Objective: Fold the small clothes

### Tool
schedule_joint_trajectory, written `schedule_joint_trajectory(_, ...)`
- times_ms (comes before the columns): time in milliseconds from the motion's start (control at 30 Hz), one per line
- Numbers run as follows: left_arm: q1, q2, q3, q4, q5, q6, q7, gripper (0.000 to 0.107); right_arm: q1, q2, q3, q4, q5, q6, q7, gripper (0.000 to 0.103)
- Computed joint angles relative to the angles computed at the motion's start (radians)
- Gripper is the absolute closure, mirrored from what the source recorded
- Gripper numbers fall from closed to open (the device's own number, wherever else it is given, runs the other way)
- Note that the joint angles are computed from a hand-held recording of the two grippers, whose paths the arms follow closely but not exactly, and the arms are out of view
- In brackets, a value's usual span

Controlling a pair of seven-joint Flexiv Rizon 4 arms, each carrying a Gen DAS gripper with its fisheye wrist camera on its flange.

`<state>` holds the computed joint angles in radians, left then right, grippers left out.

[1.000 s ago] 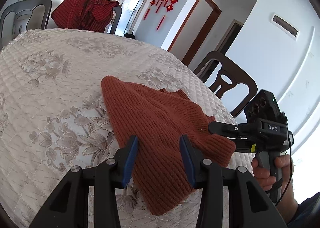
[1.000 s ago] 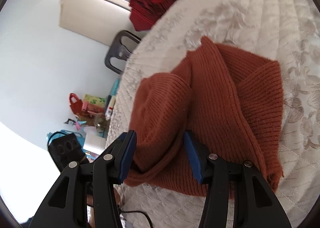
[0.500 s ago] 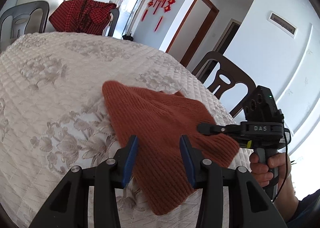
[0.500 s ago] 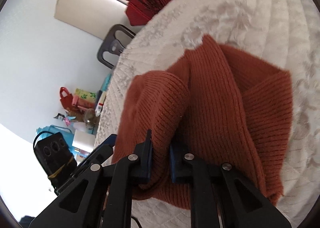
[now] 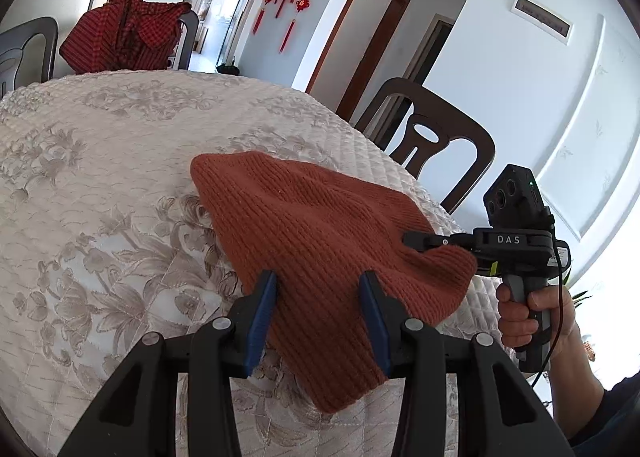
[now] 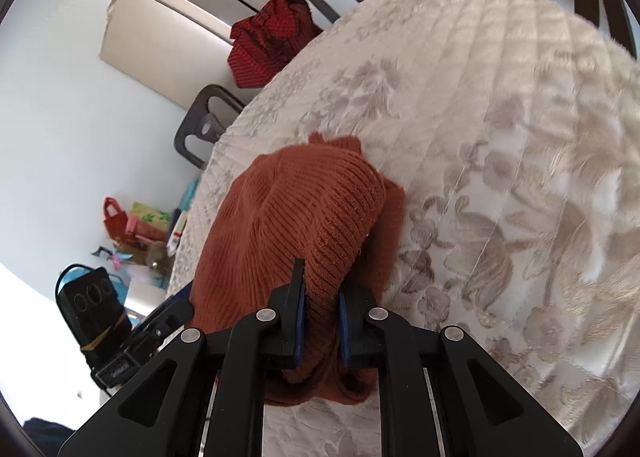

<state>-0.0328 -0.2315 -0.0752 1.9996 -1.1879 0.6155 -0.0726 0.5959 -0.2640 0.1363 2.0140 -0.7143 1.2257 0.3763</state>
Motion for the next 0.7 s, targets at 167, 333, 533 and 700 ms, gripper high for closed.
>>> schedule_joint_trajectory(167, 0.003, 0.002, 0.007, 0.008, 0.022, 0.011, -0.018, 0.061, -0.011, 0.001, 0.016, -0.016, 0.034, -0.026, -0.041, 0.085)
schedule_joint_trajectory(333, 0.001, 0.033, 0.007, 0.024, -0.026, 0.016, 0.018, 0.061, 0.024, 0.058, 0.035, -0.071, -0.017, -0.261, -0.068, 0.084)
schedule_joint_trajectory(533, -0.019, 0.058, 0.012, 0.043, -0.039, -0.004, 0.087, 0.061, 0.060, 0.011, 0.073, -0.173, -0.094, -0.278, -0.190, 0.084)
schedule_joint_trajectory(700, -0.030, 0.048, 0.016, 0.066, -0.014, 0.036, 0.118, 0.061, 0.080, -0.001, 0.105, -0.157, 0.103, -0.402, -0.247, 0.103)
